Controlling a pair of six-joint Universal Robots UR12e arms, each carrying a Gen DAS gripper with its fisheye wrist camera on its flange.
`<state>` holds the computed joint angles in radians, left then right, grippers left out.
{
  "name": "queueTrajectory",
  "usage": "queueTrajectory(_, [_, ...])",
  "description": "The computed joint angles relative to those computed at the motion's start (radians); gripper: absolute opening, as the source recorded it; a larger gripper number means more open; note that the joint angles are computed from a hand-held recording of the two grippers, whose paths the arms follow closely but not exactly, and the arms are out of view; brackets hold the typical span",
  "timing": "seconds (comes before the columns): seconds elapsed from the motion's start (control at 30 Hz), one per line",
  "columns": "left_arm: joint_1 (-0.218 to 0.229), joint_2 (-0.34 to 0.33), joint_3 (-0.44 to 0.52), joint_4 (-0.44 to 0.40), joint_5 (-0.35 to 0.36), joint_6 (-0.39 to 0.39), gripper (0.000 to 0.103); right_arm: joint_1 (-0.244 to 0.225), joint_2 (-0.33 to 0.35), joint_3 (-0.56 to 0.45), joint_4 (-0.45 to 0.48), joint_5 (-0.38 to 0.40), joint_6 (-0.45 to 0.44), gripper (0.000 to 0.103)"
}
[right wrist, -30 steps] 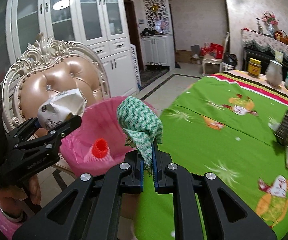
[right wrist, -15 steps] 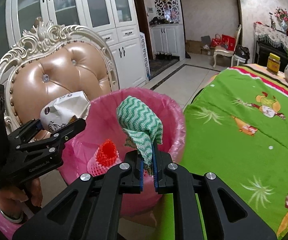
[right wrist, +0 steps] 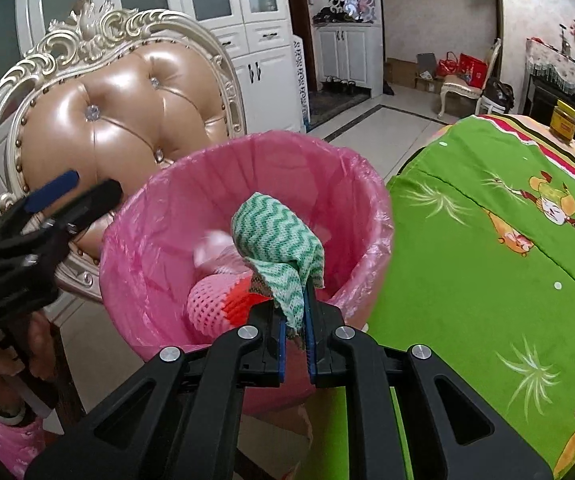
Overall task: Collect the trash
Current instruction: 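Open the left tool over the bin while the right tool releases the striped cloth, then move both open tools back over the table toward the remaining trash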
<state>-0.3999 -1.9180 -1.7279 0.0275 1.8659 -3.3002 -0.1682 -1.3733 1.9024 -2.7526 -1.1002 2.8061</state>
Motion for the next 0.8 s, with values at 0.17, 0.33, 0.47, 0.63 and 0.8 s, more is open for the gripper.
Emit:
queueTrajectory(0.17, [-0.008,0.011,-0.005,0.023,0.003,0.008,0.098,0.02,-0.002,0.003,-0.013,-0.062,-0.037,0.018])
queueTrajectory(0.33, [-0.007,0.018,-0.009,0.029,0.011,-0.004,0.098,0.01,-0.01,0.016,-0.048,-0.019,-0.025,0.049])
queueTrajectory(0.47, [-0.009,0.022,-0.014,0.038,0.024,-0.001,0.098,-0.01,-0.027,0.035,-0.101,0.0,0.005,0.049])
queueTrajectory(0.63, [-0.027,0.023,-0.013,0.046,0.028,0.008,0.098,-0.065,-0.072,0.09,-0.193,0.039,0.037,0.081])
queueTrajectory(0.8, [-0.064,0.012,0.008,0.001,-0.036,0.045,0.098,-0.15,-0.14,0.17,-0.277,0.033,0.046,0.086])
